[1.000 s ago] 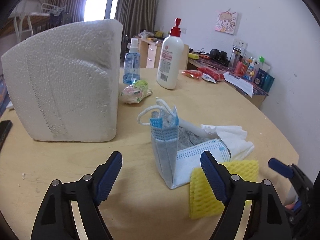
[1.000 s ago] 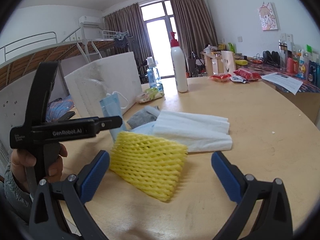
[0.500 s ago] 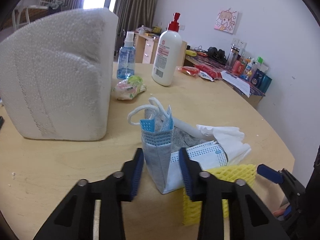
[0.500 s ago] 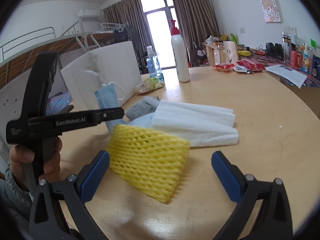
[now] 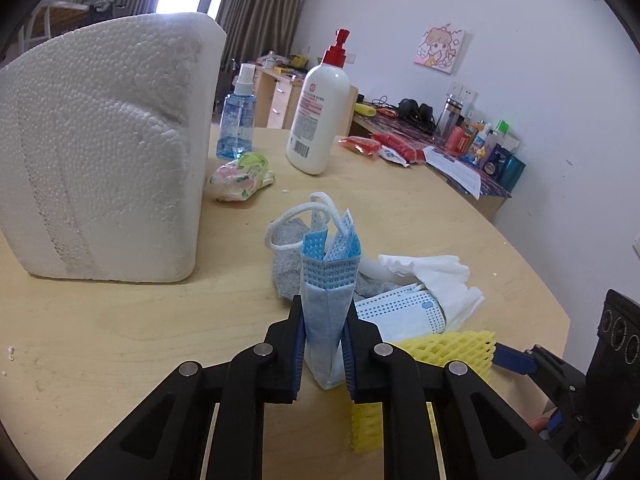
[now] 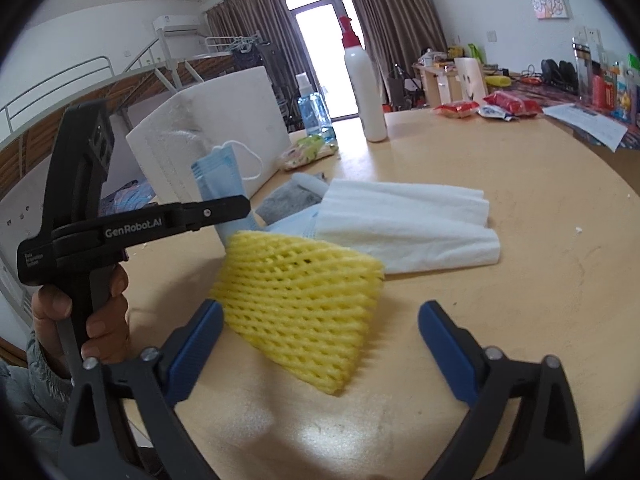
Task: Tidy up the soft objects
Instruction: 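Close the left tool on the blue mask while the right tool grasps the yellow foam net, then lift the mask with the left tool while the right tool carries the net toward the white foam box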
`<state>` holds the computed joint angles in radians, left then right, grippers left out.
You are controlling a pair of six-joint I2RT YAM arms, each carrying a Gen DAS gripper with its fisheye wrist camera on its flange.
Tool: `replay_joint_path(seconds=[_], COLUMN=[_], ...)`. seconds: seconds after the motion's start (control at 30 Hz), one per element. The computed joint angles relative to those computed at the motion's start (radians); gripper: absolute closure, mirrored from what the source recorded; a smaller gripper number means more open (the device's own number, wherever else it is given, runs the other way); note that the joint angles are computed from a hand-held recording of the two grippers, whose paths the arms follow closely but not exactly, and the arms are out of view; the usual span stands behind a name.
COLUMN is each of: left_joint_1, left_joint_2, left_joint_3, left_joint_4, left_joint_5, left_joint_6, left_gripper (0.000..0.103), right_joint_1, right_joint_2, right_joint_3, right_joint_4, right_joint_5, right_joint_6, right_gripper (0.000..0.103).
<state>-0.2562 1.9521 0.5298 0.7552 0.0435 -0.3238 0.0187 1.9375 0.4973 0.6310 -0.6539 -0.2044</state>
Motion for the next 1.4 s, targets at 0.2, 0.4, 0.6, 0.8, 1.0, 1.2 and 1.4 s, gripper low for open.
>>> replay_joint_path(seconds=[0.2, 0.4, 0.6, 0.8, 1.0, 1.2, 1.4], left_joint_1=[0.004, 0.004, 0.015, 0.000, 0.010, 0.014, -0.038], left_joint_2=[-0.002, -0.005, -0.010, -0.039, -0.150, -0.344, -0.531], left_joint_3=[-0.023, -0.036, -0.053, -0.098, -0.175, -0.278, -0.382], left_joint_4=[0.042, 0.061, 0.086, 0.146, 0.152, 0.097, 0.043], left_joint_5=[0.003, 0.010, 0.009, -0.051, -0.079, -0.133, -0.251], left_joint_6=[-0.016, -0.015, -0.019, -0.016, -0.008, 0.018, 0.033], left_gripper=[0.086, 0.086, 0.087, 0.088, 0.090, 0.091, 0.090], right_joint_1=[0.022, 0.038, 0.066, 0.046, -0.027, -0.058, -0.058], right_joint_2=[-0.014, -0.059, -0.119, -0.251, -0.393, -0.428, -0.451], right_joint_3=[0.036, -0.023, -0.083, -0.150, -0.211, -0.234, -0.254], right_joint_4=[-0.081, -0.044, -0.011, -0.003, 0.016, 0.043, 0.085], right_joint_5=[0.031, 0.043, 0.038, 0.036, 0.017, 0.013, 0.012], right_joint_6=[-0.029, -0.054, -0.086, -0.061, 0.013, 0.065, 0.100], right_gripper=[0.045, 0.075, 0.091, 0.091, 0.091, 0.091, 0.091])
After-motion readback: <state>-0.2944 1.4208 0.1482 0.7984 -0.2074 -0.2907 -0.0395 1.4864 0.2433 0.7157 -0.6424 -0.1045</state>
